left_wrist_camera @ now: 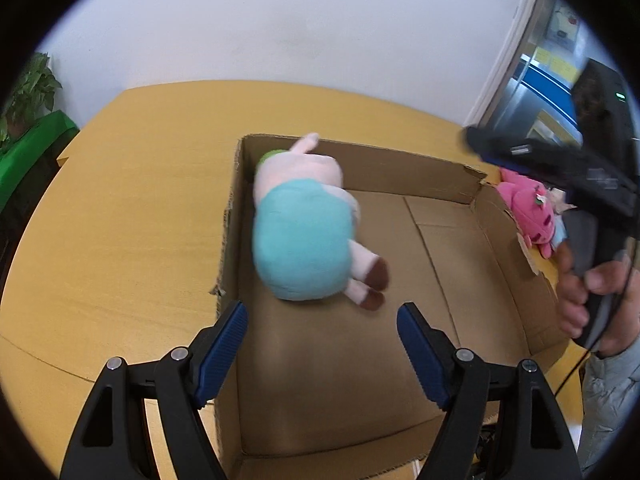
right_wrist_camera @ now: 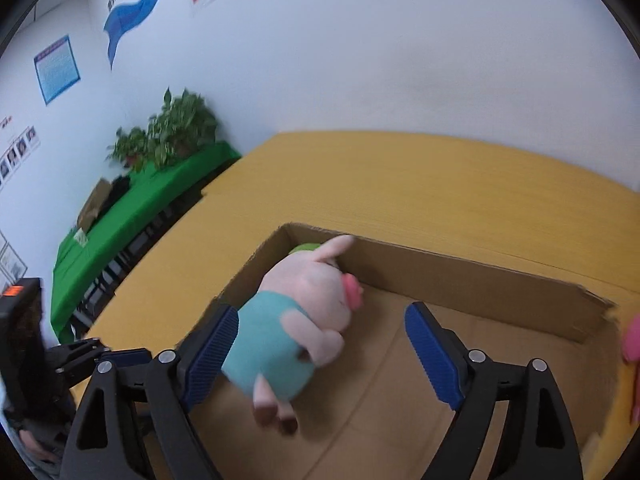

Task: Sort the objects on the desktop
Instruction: 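Open both grippers to drop the pig plush into the box, then withdraw both tools from the box toward the table items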

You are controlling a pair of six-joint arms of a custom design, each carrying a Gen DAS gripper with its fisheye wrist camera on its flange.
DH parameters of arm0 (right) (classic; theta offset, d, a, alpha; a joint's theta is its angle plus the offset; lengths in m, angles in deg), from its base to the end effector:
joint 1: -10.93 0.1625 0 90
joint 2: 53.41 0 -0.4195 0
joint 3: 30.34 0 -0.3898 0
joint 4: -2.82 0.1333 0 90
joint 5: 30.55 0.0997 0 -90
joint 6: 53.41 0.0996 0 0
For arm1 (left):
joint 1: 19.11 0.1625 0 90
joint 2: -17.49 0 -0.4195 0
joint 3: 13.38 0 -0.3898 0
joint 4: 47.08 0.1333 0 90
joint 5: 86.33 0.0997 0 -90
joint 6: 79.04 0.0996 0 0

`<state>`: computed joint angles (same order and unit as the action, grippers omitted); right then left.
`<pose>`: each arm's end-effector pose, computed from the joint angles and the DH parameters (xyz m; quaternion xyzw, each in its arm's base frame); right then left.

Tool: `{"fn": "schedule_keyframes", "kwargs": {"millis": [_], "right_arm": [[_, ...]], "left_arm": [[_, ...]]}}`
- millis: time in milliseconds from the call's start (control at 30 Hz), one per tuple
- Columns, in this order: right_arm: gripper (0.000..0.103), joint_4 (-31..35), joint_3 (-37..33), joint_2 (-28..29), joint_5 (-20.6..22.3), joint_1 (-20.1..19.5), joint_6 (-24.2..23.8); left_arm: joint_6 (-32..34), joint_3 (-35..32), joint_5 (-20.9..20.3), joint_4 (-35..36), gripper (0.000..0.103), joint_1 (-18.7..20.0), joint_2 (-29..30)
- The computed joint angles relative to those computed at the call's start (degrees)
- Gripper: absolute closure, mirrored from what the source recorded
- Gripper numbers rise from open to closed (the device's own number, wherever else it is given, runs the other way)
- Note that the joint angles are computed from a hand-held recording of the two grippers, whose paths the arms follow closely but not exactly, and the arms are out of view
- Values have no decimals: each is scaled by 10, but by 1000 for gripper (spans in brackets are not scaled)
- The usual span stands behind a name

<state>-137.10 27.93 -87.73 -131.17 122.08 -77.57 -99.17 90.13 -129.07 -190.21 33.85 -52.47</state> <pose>0.4086 -0.7375 0.1964 0.3545 -0.9034 0.2213 0.0960 -0.1877 -0.5915 0.3109 0.0653 0.9030 -0.3258 0.2723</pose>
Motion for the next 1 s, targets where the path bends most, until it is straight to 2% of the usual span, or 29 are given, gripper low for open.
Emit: {"fn": "schedule_keyframes", "kwargs": {"millis": [33,100,200,300,333,400,500,600,667,733,767,867,1000], "right_arm": [[0,-18,27,-22,20,-4,10],[0,-16,43,-41,36,-12,42],[0,36,18,-25,3,-16,76],[0,114,-17,-1,18,-23,121],[0,118,-11,-1,21,-22,123],[0,103,17,-13,14,-18,109],[0,72,94,-61,-5,-17,88],[0,30,211,-153,-5,-33,71],[0,-12,285,-216,-37,-46,53],[0,-43,331,-249,-110,-55,64],[0,-44,345,-262,-128,-63,73],[0,-57,385,-291,-155,-81,88],[1,-93,428,-306,-176,-72,38]], "left_arm": [[1,5,-3,-5,26,-2,0],[3,11,-13,-14,26,-1,0],[-11,28,-28,-9,26,0,-13],[-47,50,-30,16,26,-15,-38],[-52,56,-29,20,26,-19,-44],[-61,68,-16,27,26,-27,-50],[-62,79,3,44,26,-34,-58],[-64,95,19,51,26,-34,-64],[-66,104,12,44,26,-29,-68],[-70,109,8,41,26,-28,-70],[-69,113,12,38,26,-30,-71],[-76,124,24,26,26,-41,-73],[-89,148,36,17,26,-72,-84]]}}
